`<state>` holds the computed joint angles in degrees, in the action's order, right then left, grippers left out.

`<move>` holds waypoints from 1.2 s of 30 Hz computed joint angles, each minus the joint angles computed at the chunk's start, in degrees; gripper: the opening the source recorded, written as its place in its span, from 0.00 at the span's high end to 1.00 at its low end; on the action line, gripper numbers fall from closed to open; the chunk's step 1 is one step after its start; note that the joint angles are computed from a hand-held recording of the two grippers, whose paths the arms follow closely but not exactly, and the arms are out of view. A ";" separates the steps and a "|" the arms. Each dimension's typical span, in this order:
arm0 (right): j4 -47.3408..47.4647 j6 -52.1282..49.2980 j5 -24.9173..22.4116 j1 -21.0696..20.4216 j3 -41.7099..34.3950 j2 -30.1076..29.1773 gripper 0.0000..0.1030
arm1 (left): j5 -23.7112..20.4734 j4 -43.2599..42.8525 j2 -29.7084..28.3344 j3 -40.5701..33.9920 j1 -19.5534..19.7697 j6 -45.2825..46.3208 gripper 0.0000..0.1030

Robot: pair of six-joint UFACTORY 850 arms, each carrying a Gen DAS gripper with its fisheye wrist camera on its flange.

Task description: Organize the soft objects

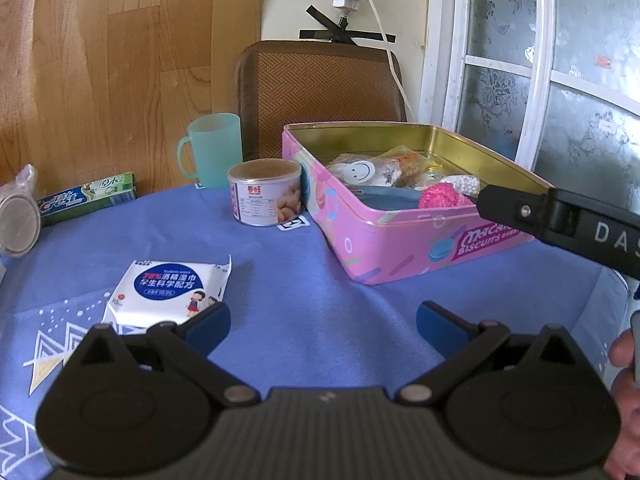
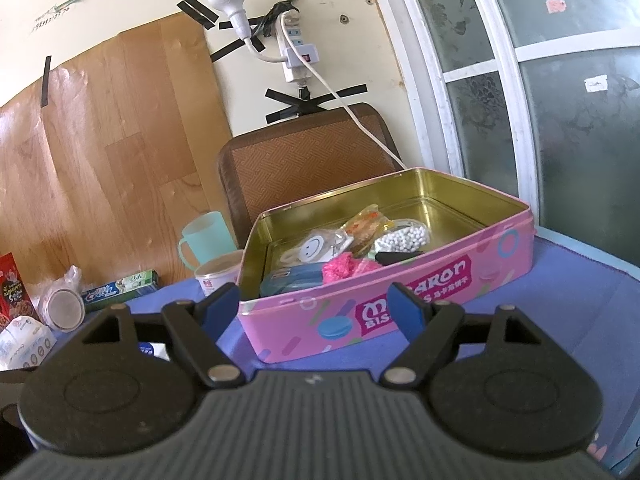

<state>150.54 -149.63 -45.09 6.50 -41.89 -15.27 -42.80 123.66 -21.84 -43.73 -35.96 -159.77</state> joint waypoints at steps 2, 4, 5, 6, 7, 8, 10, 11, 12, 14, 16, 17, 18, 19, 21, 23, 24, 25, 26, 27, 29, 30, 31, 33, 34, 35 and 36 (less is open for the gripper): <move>-0.10 0.22 0.06 -0.03 -0.12 -0.12 0.19 | -0.11 -0.13 0.04 0.09 -0.06 0.07 0.00; 0.11 0.35 0.35 0.05 -0.21 -0.18 0.19 | -0.01 0.37 0.19 0.31 0.05 -0.53 0.00; 0.26 0.48 0.41 -0.01 -0.26 -0.18 0.19 | 0.03 0.61 0.23 0.37 0.11 -0.74 0.00; 0.72 0.58 0.41 -0.04 -0.26 -0.15 0.19 | -0.01 0.77 0.22 0.37 0.11 -0.79 0.00; 0.97 0.83 0.43 -0.12 -0.30 -0.13 0.19 | -0.07 0.89 0.19 0.36 0.09 -0.72 0.00; 0.89 1.08 0.57 -0.21 -0.39 -0.11 0.19 | -0.16 1.08 0.16 0.37 0.05 -0.66 0.00; 1.22 0.91 0.71 -0.21 -0.39 -0.04 0.19 | -0.18 1.86 0.17 0.42 0.08 -0.84 0.00; 1.36 0.83 0.77 -0.11 -0.37 -0.02 0.19 | -0.23 2.12 0.16 0.46 0.10 -0.93 0.00; 1.11 0.95 0.85 -0.10 -0.39 -0.03 0.19 | -0.33 2.32 0.19 0.54 0.16 -1.04 0.00; 0.97 0.63 1.11 0.14 -0.37 -0.01 0.19 | -0.48 2.57 0.24 0.78 0.35 -1.46 0.00; 0.38 0.36 1.27 0.41 -0.49 -0.15 0.19 | -0.70 2.64 0.41 1.31 0.67 -1.88 0.00; 0.14 0.06 1.25 0.57 -0.48 -0.19 0.19 | -0.91 2.67 0.55 1.66 0.83 -2.06 0.00; 0.04 -0.29 1.17 0.80 -0.47 -0.23 0.19 | -1.47 2.77 0.85 2.37 1.04 -2.45 0.00; -0.48 -0.45 1.16 1.05 -0.57 -0.32 0.19 | -2.28 2.79 1.20 3.19 1.26 -2.97 0.00; -4.82 1.45 1.90 1.36 -1.36 -0.70 0.19 | -4.30 1.94 2.16 5.29 1.89 -4.22 0.00; -13.72 6.11 3.34 1.62 -3.27 -1.70 0.19 | -6.68 -0.48 3.07 7.55 2.88 -5.67 0.00; -19.54 9.53 4.35 2.00 -4.74 -2.57 0.19 | -7.98 -2.62 3.49 8.75 3.65 -6.62 0.00; -24.14 12.41 4.94 2.37 -5.96 -3.41 0.19 | -8.95 -4.62 3.68 9.59 4.40 -7.50 0.00; -28.96 15.37 5.38 2.86 -7.34 -4.40 0.19 | -10.01 -6.90 3.66 10.21 5.10 -8.21 0.00; -33.00 17.53 5.73 3.61 -8.65 -5.41 0.19 | -11.10 -10.47 3.38 10.58 5.88 -8.17 0.00; -38.23 19.55 6.44 5.54 -11.07 -7.42 0.19 | -12.17 -14.39 2.83 11.09 7.11 -8.63 0.00; -40.32 20.39 6.82 6.66 -12.50 -8.60 0.19 | -12.79 -15.19 2.34 11.39 7.57 -9.50 0.00; -42.16 21.20 7.11 7.55 -13.95 -9.74 0.17 | -12.56 -15.14 1.93 11.65 8.23 -11.05 0.00; -44.26 20.90 7.99 9.59 -17.25 -12.39 0.14 | -11.87 -10.76 2.99 13.15 9.44 -16.39 0.00; -46.56 21.25 8.44 10.50 -19.58 -13.97 0.12 | -12.26 -11.23 2.86 13.06 9.42 -16.62 0.00; -49.39 22.17 8.61 11.20 -22.03 -15.64 0.10 | -12.06 -10.86 2.89 13.01 9.59 -16.78 0.00; -53.04 23.84 8.49 11.80 -24.72 -17.48 0.08 | -11.88 -10.17 2.97 13.12 9.83 -17.03 0.03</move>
